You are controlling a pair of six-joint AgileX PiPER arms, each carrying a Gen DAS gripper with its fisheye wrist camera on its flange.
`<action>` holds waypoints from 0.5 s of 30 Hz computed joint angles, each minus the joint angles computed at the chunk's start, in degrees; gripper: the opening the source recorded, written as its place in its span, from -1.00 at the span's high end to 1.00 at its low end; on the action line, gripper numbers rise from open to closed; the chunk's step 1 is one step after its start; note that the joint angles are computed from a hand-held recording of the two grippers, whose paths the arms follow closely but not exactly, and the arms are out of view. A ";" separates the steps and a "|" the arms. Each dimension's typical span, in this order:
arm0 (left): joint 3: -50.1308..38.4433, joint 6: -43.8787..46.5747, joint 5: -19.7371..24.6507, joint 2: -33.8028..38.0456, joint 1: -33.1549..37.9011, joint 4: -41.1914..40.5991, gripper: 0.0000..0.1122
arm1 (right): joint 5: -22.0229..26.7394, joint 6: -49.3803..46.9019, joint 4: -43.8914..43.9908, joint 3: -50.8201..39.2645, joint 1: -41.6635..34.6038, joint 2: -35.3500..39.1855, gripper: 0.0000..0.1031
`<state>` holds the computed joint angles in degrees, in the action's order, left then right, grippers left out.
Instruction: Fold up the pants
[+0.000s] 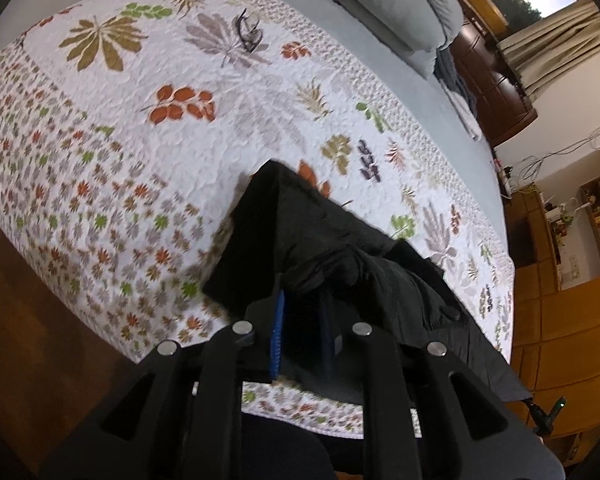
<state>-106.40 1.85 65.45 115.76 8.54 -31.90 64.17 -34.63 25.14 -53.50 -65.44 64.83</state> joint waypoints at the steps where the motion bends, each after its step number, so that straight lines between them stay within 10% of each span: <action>1: 0.91 0.03 -0.38 -0.21 0.03 0.35 0.75 | -0.38 -0.23 0.03 1.07 -0.41 -0.18 0.86; 15: 10.77 -0.34 -4.21 -3.80 4.35 2.14 0.59 | 1.76 -6.31 4.24 9.27 -13.64 1.17 0.31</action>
<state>-95.63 1.51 61.24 111.95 12.89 -29.75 65.93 -40.95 29.38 -44.22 -79.09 66.00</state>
